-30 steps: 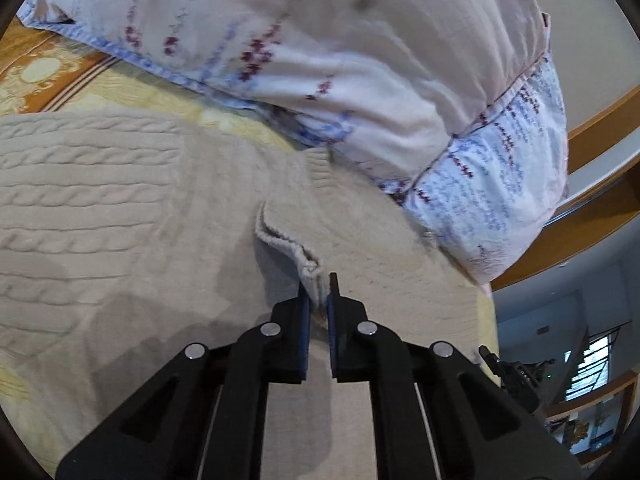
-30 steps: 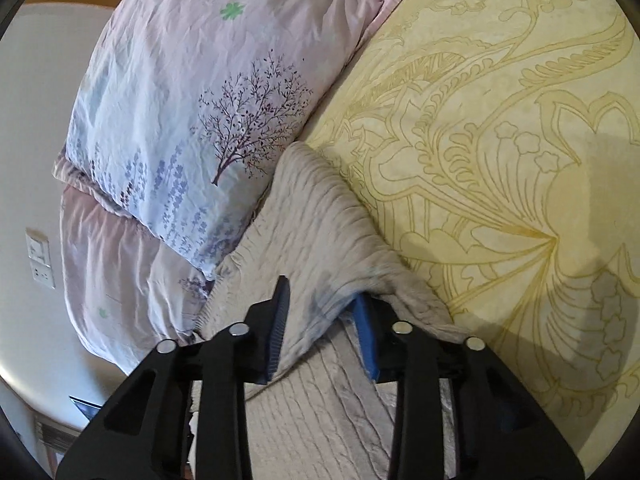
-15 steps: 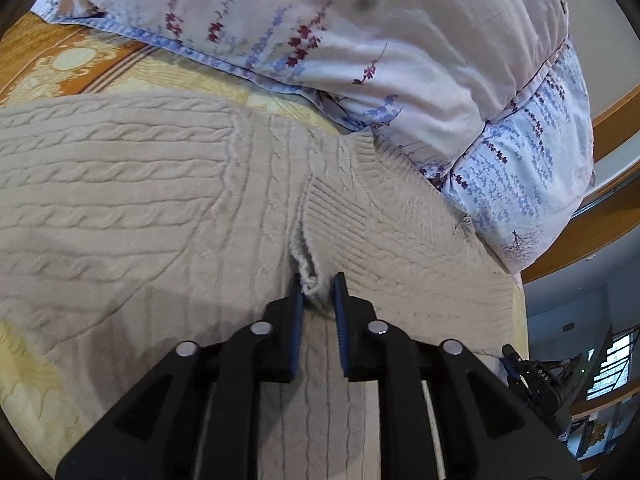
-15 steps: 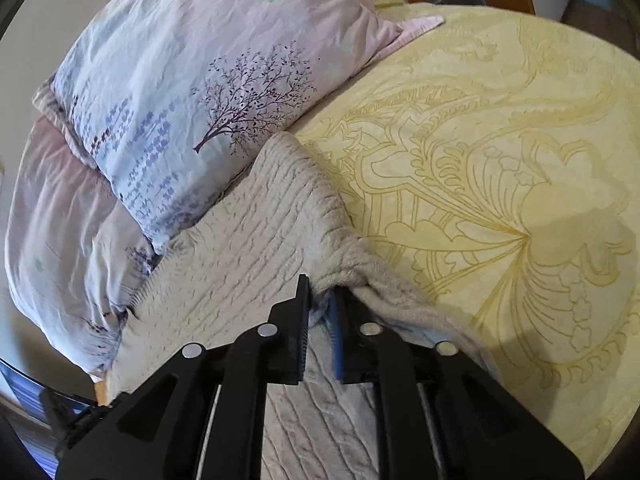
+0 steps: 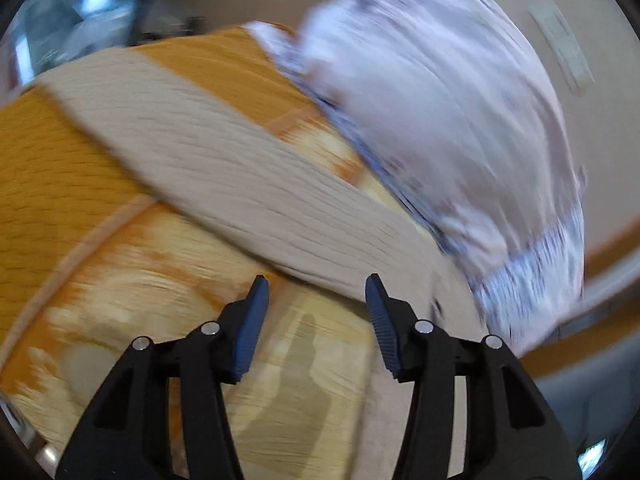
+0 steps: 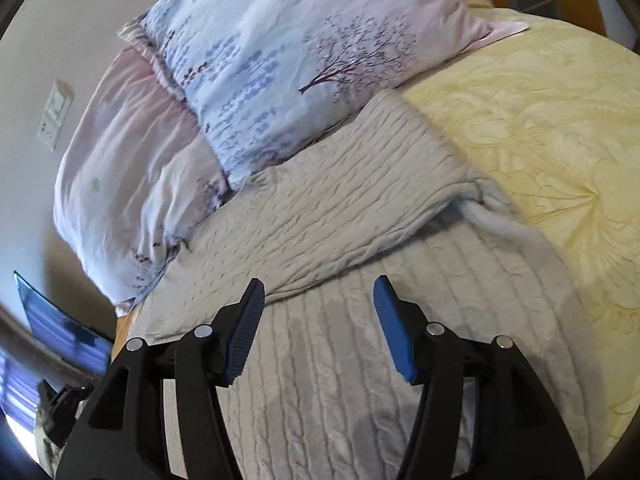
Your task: Fold small clothes
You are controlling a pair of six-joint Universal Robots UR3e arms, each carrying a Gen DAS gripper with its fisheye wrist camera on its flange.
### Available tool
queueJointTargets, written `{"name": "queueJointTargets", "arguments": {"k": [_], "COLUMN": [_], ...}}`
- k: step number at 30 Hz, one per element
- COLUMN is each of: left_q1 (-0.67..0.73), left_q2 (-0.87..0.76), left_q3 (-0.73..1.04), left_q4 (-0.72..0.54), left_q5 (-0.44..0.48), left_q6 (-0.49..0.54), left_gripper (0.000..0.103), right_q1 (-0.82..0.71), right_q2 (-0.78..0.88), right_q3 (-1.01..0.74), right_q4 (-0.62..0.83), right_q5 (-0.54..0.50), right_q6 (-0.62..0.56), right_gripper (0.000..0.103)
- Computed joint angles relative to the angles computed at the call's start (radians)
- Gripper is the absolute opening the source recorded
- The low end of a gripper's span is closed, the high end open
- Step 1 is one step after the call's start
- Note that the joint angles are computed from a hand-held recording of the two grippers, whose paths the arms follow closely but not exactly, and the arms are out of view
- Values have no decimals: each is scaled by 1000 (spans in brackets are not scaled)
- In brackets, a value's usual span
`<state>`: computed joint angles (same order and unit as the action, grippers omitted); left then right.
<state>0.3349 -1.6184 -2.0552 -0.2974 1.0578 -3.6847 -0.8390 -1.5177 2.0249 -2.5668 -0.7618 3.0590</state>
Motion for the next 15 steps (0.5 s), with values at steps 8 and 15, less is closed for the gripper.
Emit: {"name": "queueJointTargets", "arguments": {"k": [8,15], "left_q1": [192,248], "left_q2": [-48,-131], "left_q3": [-107,-110], "left_q4": [147,280], "left_q5": [-129,-155], "left_q6": [-166,-299], "left_gripper": [38,26], "right_q1": [-9,-5], "right_q2": [-17,-14], "right_q3": [8,5], "right_q4": [35,39], "right_q5": [15,18], "right_q6": [-29,-42], "right_gripper": [59,63]}}
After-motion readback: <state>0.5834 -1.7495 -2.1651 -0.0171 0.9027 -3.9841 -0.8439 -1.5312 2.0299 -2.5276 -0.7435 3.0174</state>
